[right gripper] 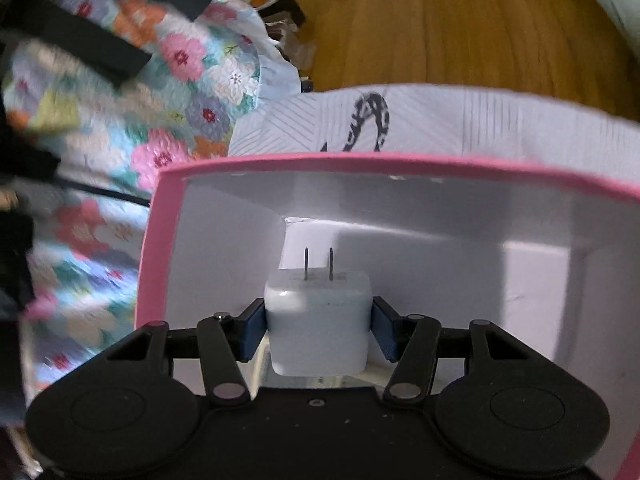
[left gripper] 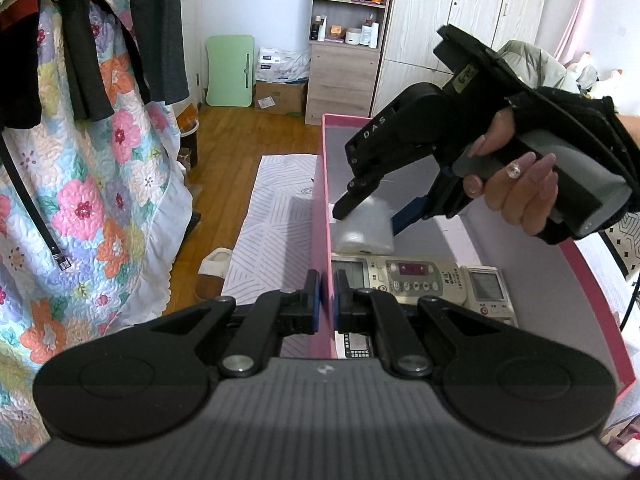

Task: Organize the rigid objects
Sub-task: 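Carry the white charger into the pink box and open the right gripper, then move the right gripper to the larger white charger and grasp it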

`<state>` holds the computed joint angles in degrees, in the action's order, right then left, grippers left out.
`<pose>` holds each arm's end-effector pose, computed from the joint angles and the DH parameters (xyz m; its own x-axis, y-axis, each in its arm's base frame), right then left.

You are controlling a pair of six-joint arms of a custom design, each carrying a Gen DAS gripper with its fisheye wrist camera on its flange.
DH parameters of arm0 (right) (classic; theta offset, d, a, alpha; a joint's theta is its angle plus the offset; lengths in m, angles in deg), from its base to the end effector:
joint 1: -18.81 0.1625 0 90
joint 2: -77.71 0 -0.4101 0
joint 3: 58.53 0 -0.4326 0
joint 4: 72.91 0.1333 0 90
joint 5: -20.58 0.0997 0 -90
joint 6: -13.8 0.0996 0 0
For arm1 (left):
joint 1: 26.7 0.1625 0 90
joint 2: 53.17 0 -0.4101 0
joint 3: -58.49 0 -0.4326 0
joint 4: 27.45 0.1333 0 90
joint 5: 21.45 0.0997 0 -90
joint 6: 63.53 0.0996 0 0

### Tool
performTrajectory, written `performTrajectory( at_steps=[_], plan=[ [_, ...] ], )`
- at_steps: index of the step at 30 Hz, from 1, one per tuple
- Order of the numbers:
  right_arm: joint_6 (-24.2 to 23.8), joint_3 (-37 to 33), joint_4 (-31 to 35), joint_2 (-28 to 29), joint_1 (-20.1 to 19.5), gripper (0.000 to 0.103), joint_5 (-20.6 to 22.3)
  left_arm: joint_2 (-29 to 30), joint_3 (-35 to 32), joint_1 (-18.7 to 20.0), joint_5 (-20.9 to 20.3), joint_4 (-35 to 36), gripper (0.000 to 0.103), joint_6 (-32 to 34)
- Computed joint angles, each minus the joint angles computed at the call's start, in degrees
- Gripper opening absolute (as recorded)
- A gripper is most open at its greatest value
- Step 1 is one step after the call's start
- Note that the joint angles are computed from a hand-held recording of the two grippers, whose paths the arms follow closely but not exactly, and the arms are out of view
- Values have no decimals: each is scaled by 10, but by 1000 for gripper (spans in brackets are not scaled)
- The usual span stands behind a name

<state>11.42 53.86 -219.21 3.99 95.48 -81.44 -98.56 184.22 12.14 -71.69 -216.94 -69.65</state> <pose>-0.0236 -0.5876 0.2232 -0.9455 0.2481 0.2109 0.1806 0.9385 -0.2944 -0.2502 -0.4544 -0.0116 -0.7203 0.4014 -0.5658 0.6628 0.6389 -0.3906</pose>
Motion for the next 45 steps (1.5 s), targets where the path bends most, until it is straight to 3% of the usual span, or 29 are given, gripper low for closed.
performTrajectory(
  at_steps=[3, 7, 12, 15, 17, 23, 26, 29, 32, 34, 37, 39, 41, 43, 45],
  plan=[
    [-6, 9, 9, -20, -7, 62, 37, 0, 0, 0, 0, 0, 5, 0],
    [-96, 35, 29, -77, 21, 62, 34, 0, 0, -1, 2, 3, 5, -1],
    [-179, 88, 63, -197, 40, 62, 35, -2, -2, -2, 4, 11, 5, -8],
    [-219, 135, 22, -274, 39, 62, 26, -2, -4, -3, 6, 18, 5, -10],
    [-221, 153, 24, -312, 29, 62, 30, -4, -5, -2, 5, 24, 5, -13],
    [-339, 217, 21, -441, -34, 63, 67, 4, -8, -6, 16, 19, 5, -12],
    [-334, 239, 37, -496, -91, 66, 109, 7, -8, -9, 21, 16, 5, -10],
    [-379, 257, 53, -531, -123, 66, 119, 8, -6, -11, 24, 15, 5, -11],
    [-470, 281, 39, -557, -148, 71, 116, 10, -8, -14, 31, 19, 5, -12],
    [-530, 298, 30, -583, -189, 76, 145, 12, -10, -16, 36, 20, 5, -14],
    [-544, 287, 73, -592, -249, 76, 180, 14, -12, -18, 41, 25, 5, -19],
    [-559, 271, 92, -579, -260, 76, 160, 15, -13, -21, 46, 29, 5, -21],
    [-613, 267, 97, -576, -266, 76, 139, 18, -14, -24, 54, 31, 5, -20],
    [-669, 281, 60, -583, -265, 75, 108, 21, -16, -27, 61, 34, 5, -21],
    [-687, 300, 14, -580, -252, 75, 66, 23, -17, -29, 65, 37, 5, -23]
  ],
)
